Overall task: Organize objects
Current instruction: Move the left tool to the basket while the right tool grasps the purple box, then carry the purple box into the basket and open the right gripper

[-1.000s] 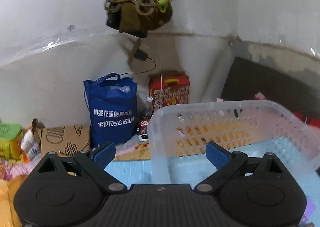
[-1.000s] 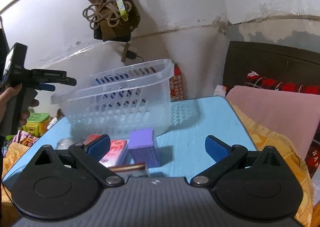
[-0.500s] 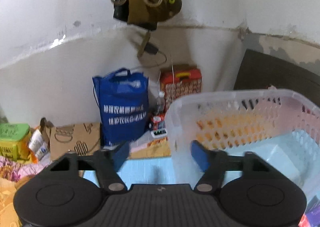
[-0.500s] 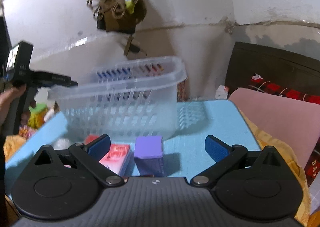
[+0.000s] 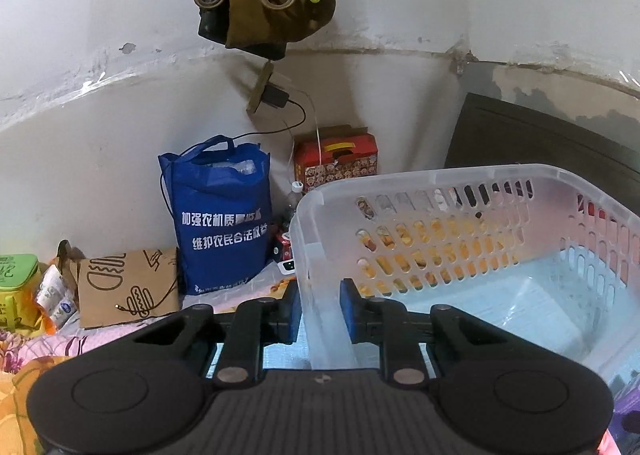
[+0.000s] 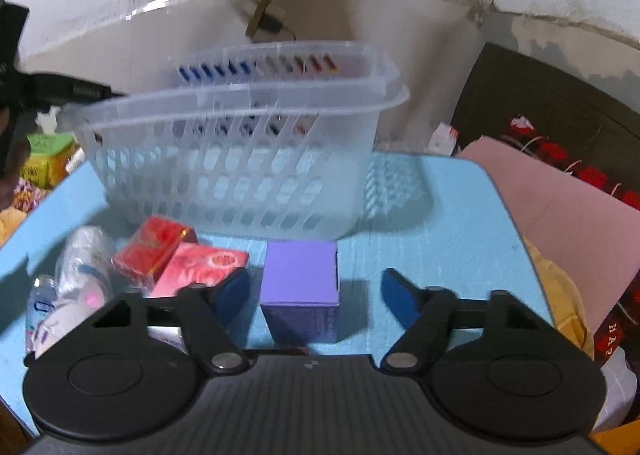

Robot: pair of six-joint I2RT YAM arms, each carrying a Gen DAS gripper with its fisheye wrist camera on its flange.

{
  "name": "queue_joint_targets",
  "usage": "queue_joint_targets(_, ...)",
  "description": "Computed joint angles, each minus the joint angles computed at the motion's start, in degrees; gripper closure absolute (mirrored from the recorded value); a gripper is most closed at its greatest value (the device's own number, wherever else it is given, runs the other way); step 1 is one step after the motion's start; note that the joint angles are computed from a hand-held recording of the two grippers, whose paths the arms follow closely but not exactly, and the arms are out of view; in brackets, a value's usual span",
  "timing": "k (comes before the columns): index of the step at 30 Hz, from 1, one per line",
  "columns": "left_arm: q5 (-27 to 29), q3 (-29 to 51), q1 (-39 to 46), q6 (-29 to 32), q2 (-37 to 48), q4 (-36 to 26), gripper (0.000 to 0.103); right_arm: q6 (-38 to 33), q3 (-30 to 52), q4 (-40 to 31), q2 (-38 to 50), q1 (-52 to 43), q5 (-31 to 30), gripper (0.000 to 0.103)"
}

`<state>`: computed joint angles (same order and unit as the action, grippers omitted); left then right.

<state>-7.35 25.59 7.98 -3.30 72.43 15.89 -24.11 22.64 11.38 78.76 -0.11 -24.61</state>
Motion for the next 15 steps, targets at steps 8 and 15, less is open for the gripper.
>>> queue_joint_targets(8,0.2,-0.7,0.1,0.2,0.0,1.0,0.078,-1.6,2.2,-3.3,1.6,0.9,0.9,0.061)
queue_joint_targets(15,-0.2,-0.5,-0.2,0.3,0.2,1.1,0.078,-0.3,-1.6,-1.8,-6.4,-4.8,-6.4,0.061)
